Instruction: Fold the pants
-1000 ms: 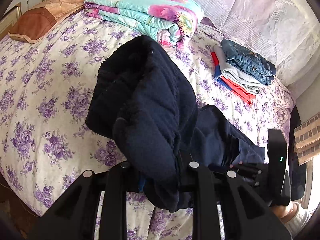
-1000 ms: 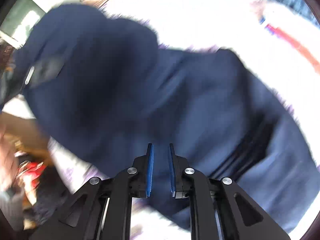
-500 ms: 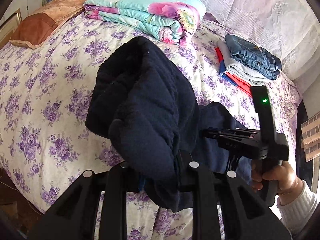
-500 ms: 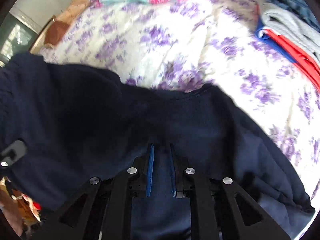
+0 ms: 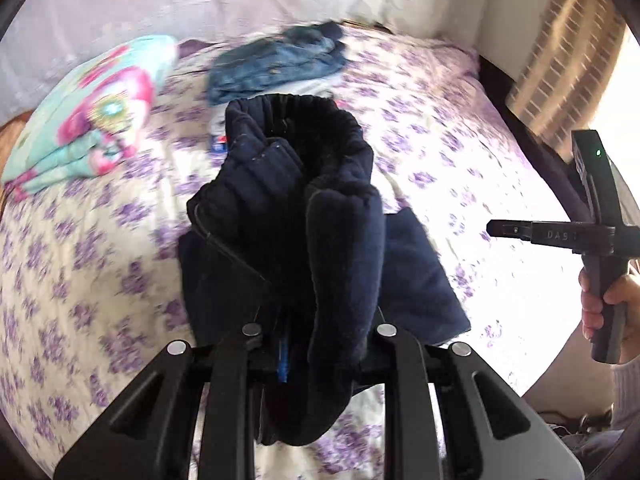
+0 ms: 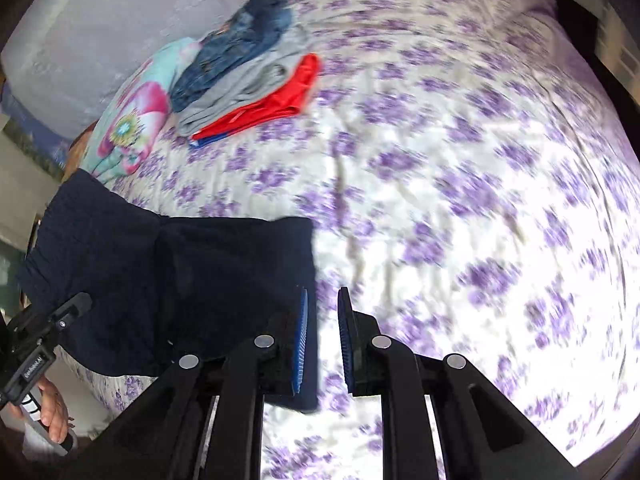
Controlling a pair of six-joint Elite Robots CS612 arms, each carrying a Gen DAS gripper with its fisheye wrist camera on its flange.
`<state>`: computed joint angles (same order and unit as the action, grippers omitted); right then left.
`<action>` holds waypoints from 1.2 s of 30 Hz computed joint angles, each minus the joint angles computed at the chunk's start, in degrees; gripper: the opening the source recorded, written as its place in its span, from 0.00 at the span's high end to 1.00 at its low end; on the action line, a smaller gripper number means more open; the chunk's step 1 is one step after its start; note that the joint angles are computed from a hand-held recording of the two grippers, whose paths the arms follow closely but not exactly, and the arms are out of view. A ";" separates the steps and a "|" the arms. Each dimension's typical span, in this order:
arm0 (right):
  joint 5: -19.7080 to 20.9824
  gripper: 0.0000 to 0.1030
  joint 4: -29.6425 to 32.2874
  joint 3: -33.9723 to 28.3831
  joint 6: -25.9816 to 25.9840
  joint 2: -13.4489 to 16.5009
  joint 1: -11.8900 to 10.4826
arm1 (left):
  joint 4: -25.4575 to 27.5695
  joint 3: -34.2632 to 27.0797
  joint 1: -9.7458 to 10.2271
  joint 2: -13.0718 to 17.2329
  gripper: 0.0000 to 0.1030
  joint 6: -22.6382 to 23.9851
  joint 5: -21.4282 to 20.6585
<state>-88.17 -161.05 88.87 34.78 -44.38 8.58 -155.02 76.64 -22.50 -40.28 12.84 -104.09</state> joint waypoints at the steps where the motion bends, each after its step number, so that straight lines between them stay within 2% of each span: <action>1: -0.52 0.84 -1.22 2.07 1.80 -0.67 -0.19 | 1.40 -0.44 -0.99 0.60 0.81 2.13 -0.31; 3: -0.11 0.84 -2.89 5.81 4.48 -1.40 -0.66 | 7.30 -2.72 -2.91 2.74 0.73 5.68 0.06; 5: 0.95 0.84 -2.92 7.36 6.66 -1.23 -0.77 | 14.70 -5.45 -4.75 5.30 0.68 8.20 2.68; 6: 1.19 0.84 -3.00 7.45 7.21 -0.86 -0.50 | 15.37 -5.21 -5.70 5.68 0.66 9.53 5.74; 7: 1.07 0.84 -3.01 7.56 7.27 -0.77 -0.24 | 13.64 -3.78 -6.48 5.16 0.65 11.10 8.55; 8: 0.62 0.84 -3.24 7.59 6.85 -0.72 0.03 | 11.44 -2.07 -6.71 4.20 0.60 12.63 8.97; 9: 0.32 0.84 -3.65 7.42 6.30 -0.64 0.34 | 10.93 -0.90 -6.46 3.01 0.54 13.35 6.99; 10: 0.41 0.84 -3.79 7.14 5.77 -0.63 0.54 | 11.49 -0.58 -5.61 2.23 0.47 13.23 2.93; 12: 0.94 0.74 -3.94 6.39 4.44 -0.47 0.88 | 16.67 -1.80 -2.99 1.22 0.46 11.70 -7.89; 13: 1.21 0.72 -3.78 5.73 3.41 -0.26 1.06 | 17.91 -2.47 -1.92 1.04 0.46 10.35 -11.15; 15: 2.20 0.60 -4.24 4.53 1.80 0.01 1.34 | 15.45 -2.58 -0.27 0.79 0.43 6.20 -13.04; 17: 4.49 0.57 -5.48 3.14 0.79 0.63 1.49 | 13.36 -3.71 0.78 1.43 0.39 1.59 -10.41; 19: 5.10 0.54 -5.16 1.30 -1.05 1.42 1.97 | 14.31 -5.59 2.10 2.78 0.39 -3.25 -8.08; 22: 0.95 0.52 -1.81 -1.96 -4.61 2.82 3.15 | 17.07 -7.90 3.47 4.75 0.40 -8.11 -9.28; 23: -0.49 0.47 -0.98 -2.89 -5.24 3.42 3.42 | 17.97 -8.29 3.75 5.17 0.40 -8.88 -9.93; 24: -1.16 0.45 1.24 -3.79 -5.19 3.90 3.51 | 18.76 -8.29 3.90 5.37 0.40 -9.07 -10.72; 26: 0.10 0.46 9.02 -5.75 -3.99 4.76 3.32 | 19.50 -7.44 3.19 5.26 0.40 -8.53 -11.33; 28: 1.62 0.45 11.02 -5.61 -2.27 5.10 2.95 | 20.22 -6.45 2.26 4.93 0.40 -6.62 -10.35; 30: 2.87 0.44 10.76 -5.27 -1.49 5.01 2.57 | 20.63 -6.01 0.92 5.26 0.39 -4.39 -6.33; 32: 3.50 0.45 13.16 -6.31 -2.82 4.78 2.39 | 19.77 -5.38 -0.28 5.51 0.38 -2.90 -1.39; 34: 0.83 0.50 16.71 -8.15 -6.13 4.02 2.90 | 18.54 -4.21 -1.15 4.68 0.38 -0.89 1.34; 36: -2.39 0.50 15.49 -9.26 -10.16 2.99 3.57 | 17.62 -2.92 -1.02 3.36 0.38 0.53 -1.01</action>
<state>-90.56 -145.55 79.61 24.62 -41.39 12.16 -137.41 73.73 -23.52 -36.92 13.37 -105.10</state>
